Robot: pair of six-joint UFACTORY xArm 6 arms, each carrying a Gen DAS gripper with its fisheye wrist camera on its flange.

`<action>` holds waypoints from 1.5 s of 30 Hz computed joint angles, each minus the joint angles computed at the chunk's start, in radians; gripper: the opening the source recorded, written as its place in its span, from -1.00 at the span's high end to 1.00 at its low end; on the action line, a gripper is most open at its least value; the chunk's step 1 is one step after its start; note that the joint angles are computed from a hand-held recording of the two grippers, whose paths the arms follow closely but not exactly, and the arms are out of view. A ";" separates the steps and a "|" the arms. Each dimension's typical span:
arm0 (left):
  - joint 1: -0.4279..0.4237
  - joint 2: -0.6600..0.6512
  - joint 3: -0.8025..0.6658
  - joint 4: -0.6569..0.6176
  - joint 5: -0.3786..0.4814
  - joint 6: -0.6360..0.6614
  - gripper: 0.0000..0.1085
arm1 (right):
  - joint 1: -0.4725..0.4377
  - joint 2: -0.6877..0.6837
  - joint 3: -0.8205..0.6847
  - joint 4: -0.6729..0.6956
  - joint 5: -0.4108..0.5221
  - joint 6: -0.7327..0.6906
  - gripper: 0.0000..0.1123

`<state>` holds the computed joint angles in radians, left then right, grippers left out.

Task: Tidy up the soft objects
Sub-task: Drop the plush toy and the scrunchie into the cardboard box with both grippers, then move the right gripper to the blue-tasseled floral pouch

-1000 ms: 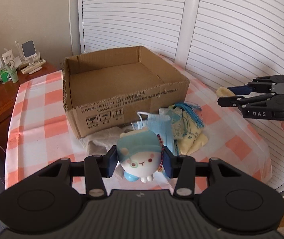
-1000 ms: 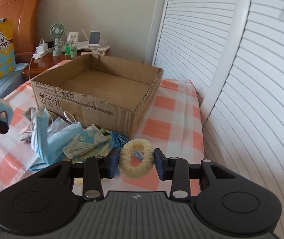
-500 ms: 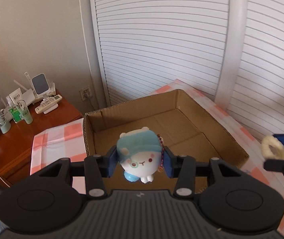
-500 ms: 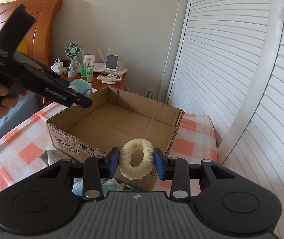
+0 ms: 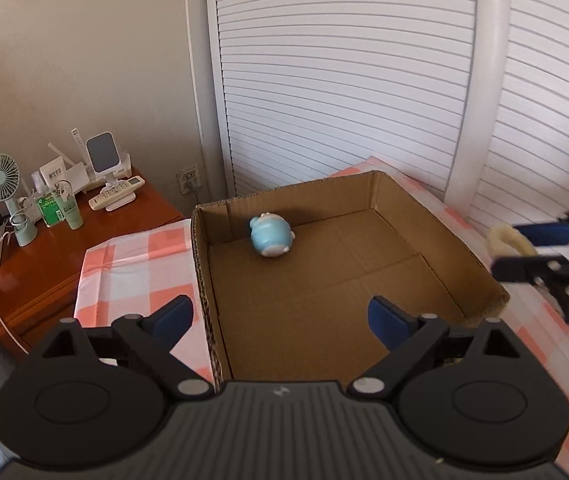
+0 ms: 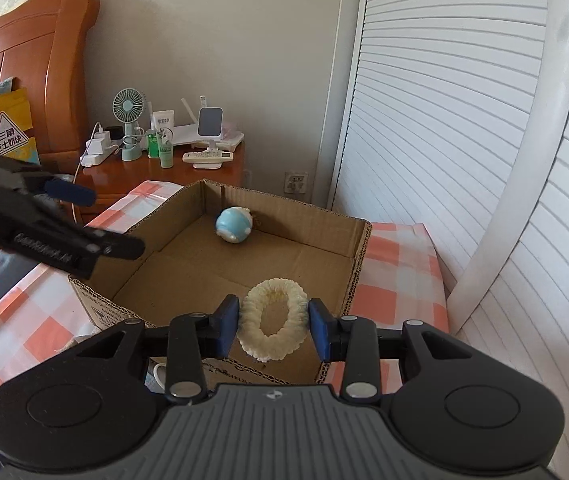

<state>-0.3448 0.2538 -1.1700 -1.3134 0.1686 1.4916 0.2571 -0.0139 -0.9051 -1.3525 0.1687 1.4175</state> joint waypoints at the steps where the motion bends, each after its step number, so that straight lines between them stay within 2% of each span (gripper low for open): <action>1: 0.001 -0.036 0.041 -0.051 -0.002 0.053 -0.76 | 0.001 0.012 -0.013 0.017 -0.005 -0.018 0.24; 6: 0.021 -0.191 0.205 -0.458 -0.013 0.429 -0.76 | 0.010 0.118 -0.134 0.105 0.014 -0.121 0.23; 8: 0.036 -0.227 0.250 -0.549 -0.005 0.502 -0.76 | 0.014 0.173 -0.206 0.111 0.046 -0.125 0.05; 10: 0.055 -0.254 0.297 -0.519 0.026 0.463 -0.76 | 0.017 0.212 -0.255 0.129 0.076 -0.139 -0.75; 11: 0.064 -0.268 0.321 -0.498 0.040 0.441 -0.76 | 0.021 0.222 -0.268 0.129 0.092 -0.134 -0.83; 13: 0.071 -0.283 0.349 -0.490 0.043 0.425 -0.76 | 0.023 0.219 -0.268 0.063 0.094 -0.063 -0.83; 17: 0.065 -0.293 0.369 -0.516 0.013 0.444 -0.76 | 0.040 0.184 -0.224 0.073 0.115 -0.031 -0.83; 23: 0.048 -0.342 0.407 -0.641 -0.005 0.571 -0.81 | 0.082 0.080 -0.097 0.057 0.165 0.031 -0.83; 30: 0.044 -0.389 0.441 -0.796 -0.006 0.740 -0.83 | 0.155 -0.024 0.065 0.052 0.279 0.149 -0.83; 33: 0.044 -0.401 0.460 -0.801 0.000 0.755 -0.83 | 0.179 -0.045 0.136 0.056 0.299 0.199 -0.83; 38: 0.040 -0.399 0.472 -0.786 -0.001 0.726 -0.83 | 0.203 -0.058 0.226 0.049 0.261 0.294 -0.83; 42: 0.036 -0.397 0.473 -0.794 -0.009 0.719 -0.83 | 0.227 -0.051 0.239 0.027 0.279 0.384 -0.83; 45: 0.035 -0.396 0.472 -0.810 -0.018 0.734 -0.83 | 0.234 -0.029 0.214 0.015 0.302 0.396 -0.83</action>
